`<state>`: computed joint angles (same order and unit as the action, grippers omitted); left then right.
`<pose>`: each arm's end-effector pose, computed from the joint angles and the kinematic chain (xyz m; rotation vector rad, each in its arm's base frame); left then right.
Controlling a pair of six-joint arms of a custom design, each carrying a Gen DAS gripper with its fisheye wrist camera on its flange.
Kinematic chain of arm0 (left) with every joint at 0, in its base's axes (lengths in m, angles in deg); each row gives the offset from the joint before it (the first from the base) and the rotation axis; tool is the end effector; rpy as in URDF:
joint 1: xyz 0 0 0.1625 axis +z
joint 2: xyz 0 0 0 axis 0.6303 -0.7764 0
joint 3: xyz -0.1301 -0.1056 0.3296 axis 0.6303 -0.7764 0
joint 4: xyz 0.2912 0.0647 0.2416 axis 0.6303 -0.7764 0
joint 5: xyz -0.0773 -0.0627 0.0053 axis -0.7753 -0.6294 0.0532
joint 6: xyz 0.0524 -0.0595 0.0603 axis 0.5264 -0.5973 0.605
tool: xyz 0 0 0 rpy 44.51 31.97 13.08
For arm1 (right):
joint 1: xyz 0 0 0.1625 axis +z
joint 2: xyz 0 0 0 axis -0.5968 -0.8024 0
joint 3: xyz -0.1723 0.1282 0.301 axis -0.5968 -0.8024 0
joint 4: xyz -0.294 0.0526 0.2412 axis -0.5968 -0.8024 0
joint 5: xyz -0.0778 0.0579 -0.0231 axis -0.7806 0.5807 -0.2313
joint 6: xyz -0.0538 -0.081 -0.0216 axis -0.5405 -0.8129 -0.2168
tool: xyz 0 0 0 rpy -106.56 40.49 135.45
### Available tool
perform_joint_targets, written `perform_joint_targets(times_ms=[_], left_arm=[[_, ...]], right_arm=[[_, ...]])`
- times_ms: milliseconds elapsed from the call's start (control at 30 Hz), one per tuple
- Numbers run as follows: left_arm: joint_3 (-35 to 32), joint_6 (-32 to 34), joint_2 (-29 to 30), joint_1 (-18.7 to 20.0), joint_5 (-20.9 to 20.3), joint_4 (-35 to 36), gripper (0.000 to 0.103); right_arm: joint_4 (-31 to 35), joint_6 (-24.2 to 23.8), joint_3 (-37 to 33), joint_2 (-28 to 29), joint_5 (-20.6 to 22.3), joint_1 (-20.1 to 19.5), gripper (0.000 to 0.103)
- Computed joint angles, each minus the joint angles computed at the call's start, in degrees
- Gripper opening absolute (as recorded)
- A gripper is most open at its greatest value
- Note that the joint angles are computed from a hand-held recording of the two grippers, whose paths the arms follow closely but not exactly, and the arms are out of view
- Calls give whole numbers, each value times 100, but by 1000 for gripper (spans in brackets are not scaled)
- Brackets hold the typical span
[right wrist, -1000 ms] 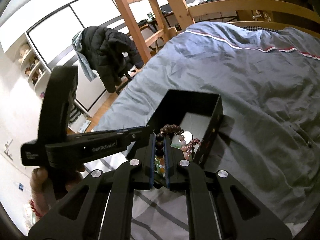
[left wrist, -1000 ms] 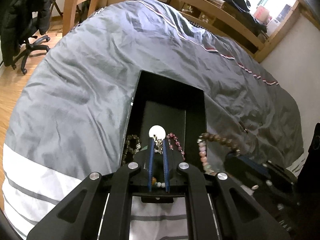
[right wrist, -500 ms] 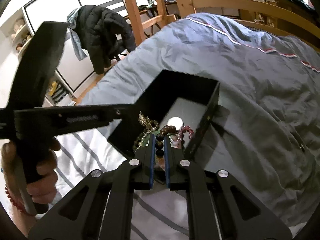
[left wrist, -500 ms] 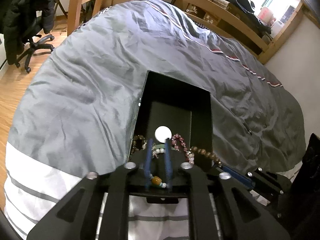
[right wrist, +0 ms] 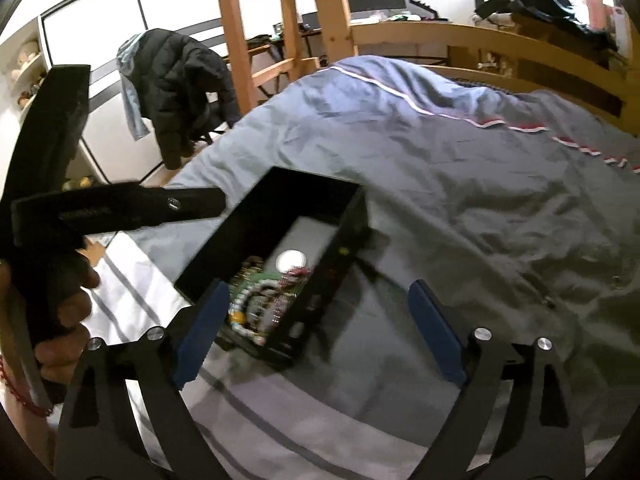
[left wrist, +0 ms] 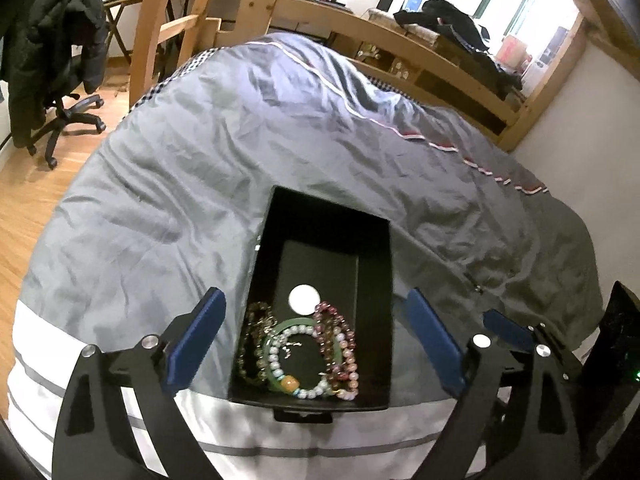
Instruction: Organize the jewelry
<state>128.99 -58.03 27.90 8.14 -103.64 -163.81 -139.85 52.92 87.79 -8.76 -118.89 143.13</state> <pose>-0.3868 -0.6729 0.1853 0.8378 2.6720 -0.4642 0.2276 -0.5335 0.2993 0.1313 -2.2969 1.0509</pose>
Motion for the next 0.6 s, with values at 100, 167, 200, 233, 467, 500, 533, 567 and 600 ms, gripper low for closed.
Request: perform_joint_targets(times_ms=[100, 167, 200, 233, 467, 500, 533, 567, 600], left_arm=[[88, 49, 38, -60, 23, -88, 92], [146, 160, 94, -128, 101, -103, 92], [197, 192, 100, -160, 130, -128, 92], [246, 239, 128, -205, 153, -169, 92], [429, 398, 518, -458, -75, -694, 92], [370, 398, 633, -470, -175, -735, 92], [315, 418, 739, -487, -258, -753, 92], [296, 459, 804, -504, -297, -788, 92], [272, 574, 909, -546, -314, -873, 92]], right_arm=[[-183, -35, 309, -294, -171, -77, 90], [-213, 0, 485, -490, -232, -133, 90], [-237, 4, 589, -605, -316, -157, 90], [-270, -3, 678, -705, -413, -177, 90], [-442, -48, 1275, -1524, -691, -536, 89], [-497, -61, 1323, -1591, -724, -589, 88], [-527, -68, 1376, -1692, -741, -662, 87], [-558, -76, 1421, -1773, -758, -716, 86], [-634, -97, 1474, -1874, -771, -802, 82]])
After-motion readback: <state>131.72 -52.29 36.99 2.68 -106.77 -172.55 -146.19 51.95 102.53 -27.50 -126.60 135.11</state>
